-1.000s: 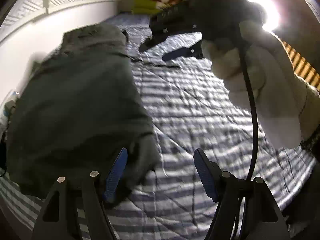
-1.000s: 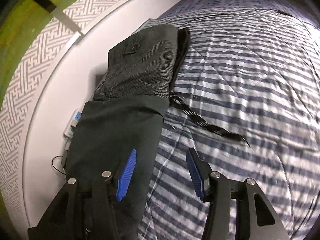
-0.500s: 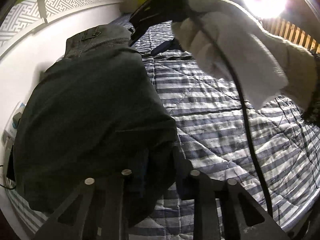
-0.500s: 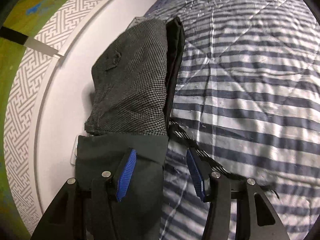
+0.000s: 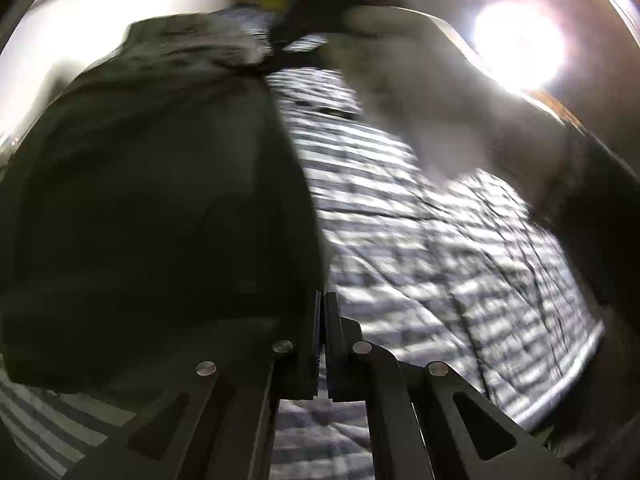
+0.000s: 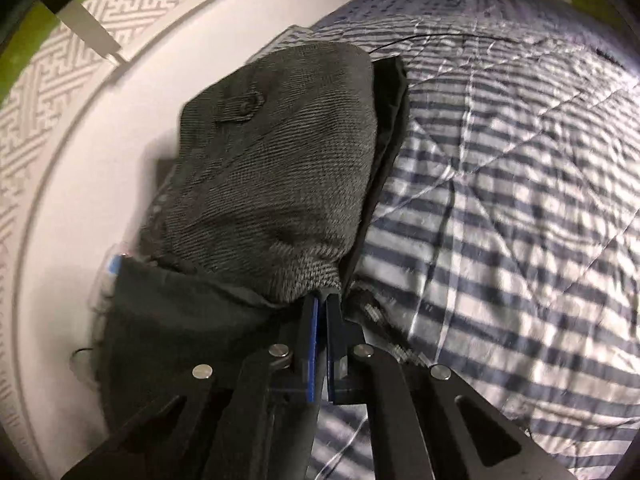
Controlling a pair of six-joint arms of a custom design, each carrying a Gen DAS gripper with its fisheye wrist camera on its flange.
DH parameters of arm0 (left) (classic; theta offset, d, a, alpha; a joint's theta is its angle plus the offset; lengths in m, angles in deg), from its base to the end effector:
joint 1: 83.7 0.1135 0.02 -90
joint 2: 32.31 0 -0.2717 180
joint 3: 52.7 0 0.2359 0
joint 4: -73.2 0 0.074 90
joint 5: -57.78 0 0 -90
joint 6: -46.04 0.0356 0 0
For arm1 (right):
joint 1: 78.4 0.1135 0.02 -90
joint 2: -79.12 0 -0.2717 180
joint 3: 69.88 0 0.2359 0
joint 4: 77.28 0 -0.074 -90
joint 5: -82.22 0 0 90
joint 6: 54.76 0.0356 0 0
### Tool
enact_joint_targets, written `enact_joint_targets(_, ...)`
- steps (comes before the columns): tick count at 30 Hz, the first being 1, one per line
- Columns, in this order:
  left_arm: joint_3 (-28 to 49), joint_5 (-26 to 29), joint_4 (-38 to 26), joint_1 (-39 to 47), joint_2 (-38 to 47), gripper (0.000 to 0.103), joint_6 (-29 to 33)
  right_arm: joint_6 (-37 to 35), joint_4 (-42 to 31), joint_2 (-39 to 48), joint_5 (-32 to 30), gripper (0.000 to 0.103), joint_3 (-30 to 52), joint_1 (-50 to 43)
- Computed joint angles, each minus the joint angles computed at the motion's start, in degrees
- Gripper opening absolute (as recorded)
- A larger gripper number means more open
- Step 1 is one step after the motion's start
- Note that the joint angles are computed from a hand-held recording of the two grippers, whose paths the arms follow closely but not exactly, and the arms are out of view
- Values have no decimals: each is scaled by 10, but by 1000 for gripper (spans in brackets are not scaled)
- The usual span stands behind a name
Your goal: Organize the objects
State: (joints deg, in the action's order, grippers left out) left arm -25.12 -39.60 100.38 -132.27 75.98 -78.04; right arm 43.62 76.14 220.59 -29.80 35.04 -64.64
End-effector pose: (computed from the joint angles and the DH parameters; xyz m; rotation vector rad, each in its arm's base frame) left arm 0.1413 -0.1532 0.0508 0.2676 2.5344 -0.4309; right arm 0.4537 0.1249 0.0468 -0.2508 2.6771 0.6360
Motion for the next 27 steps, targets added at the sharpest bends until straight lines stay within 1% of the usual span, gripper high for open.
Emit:
enact_joint_targets(1,12,-28,-24,-25,1,1,4,4,-1,6,3,3,7,3)
enact_joint_targets(2,18,-27,-34,-32,5,1,5,6,-4,12,8,3,13,6)
enact_joint_targets(3,15,-12,-29,-30,3,0,2,9,-10,16,14,4,18,8)
enact_joint_targets(4,11,21,-18,-18,2,1,11,11,-17,18,9,7,22,5)
enact_joint_targets(5,5,42,-16,-18,-13,1,18,10,-23,15,-2,7,23,-2)
enact_joint_targets(6,-1,35,-25,-24,-35,1,17,10,-23,10,-8,9,20,-8)
enact_joint_targets(7,-6,35,-30,-14,-55,5,23,7,-10,-6,-15,15,-2,-17)
enact_joint_targets(8,-20,45,-34,0,-91,9,25,0,18,-33,-16,20,-43,-29)
enact_joint_targets(9,-31,50,-47,13,-131,19,24,-6,50,-62,-20,28,-91,-42)
enact_joint_targets(10,-50,41,-66,38,-191,29,27,-14,75,-90,-33,31,-140,-58)
enact_joint_targets(11,-56,35,-93,67,-234,34,36,-35,96,-124,-67,31,-205,-82)
enact_joint_targets(12,-66,21,-121,93,-280,40,39,-49,101,-142,-87,31,-241,-93)
enact_joint_targets(13,-73,11,-141,126,-315,42,43,-72,104,-162,-111,31,-285,-106)
enact_joint_targets(14,-78,14,-162,180,-341,42,51,-108,99,-178,-138,31,-331,-117)
enact_joint_targets(15,-79,22,-170,226,-344,42,63,-141,99,-191,-156,31,-373,-121)
enact_joint_targets(16,-79,36,-163,277,-328,42,82,-170,105,-203,-163,31,-415,-120)
enact_joint_targets(18,-72,38,-126,359,-254,42,110,-218,157,-228,-154,31,-510,-94)
enact_joint_targets(19,-73,59,-102,409,-220,42,128,-230,191,-238,-138,31,-550,-73)
enact_joint_targets(20,-63,96,-81,460,-174,42,140,-235,242,-248,-114,31,-594,-47)
enact_joint_targets(21,-61,126,-51,494,-137,42,144,-234,290,-254,-95,32,-628,-25)
enact_joint_targets(22,-54,156,-38,526,-106,42,156,-227,335,-257,-73,32,-657,-2)
enact_joint_targets(23,-49,163,-32,535,-91,42,163,-217,385,-259,-44,32,-683,22)
enact_joint_targets(24,-52,163,-12,534,-76,42,165,-210,429,-258,-15,33,-702,46)
enact_joint_targets(25,-47,160,-12,533,-67,42,167,-210,449,-256,6,35,-709,61)
enact_joint_targets(27,-43,153,-6,529,-55,42,165,-205,492,-249,64,35,-718,100)
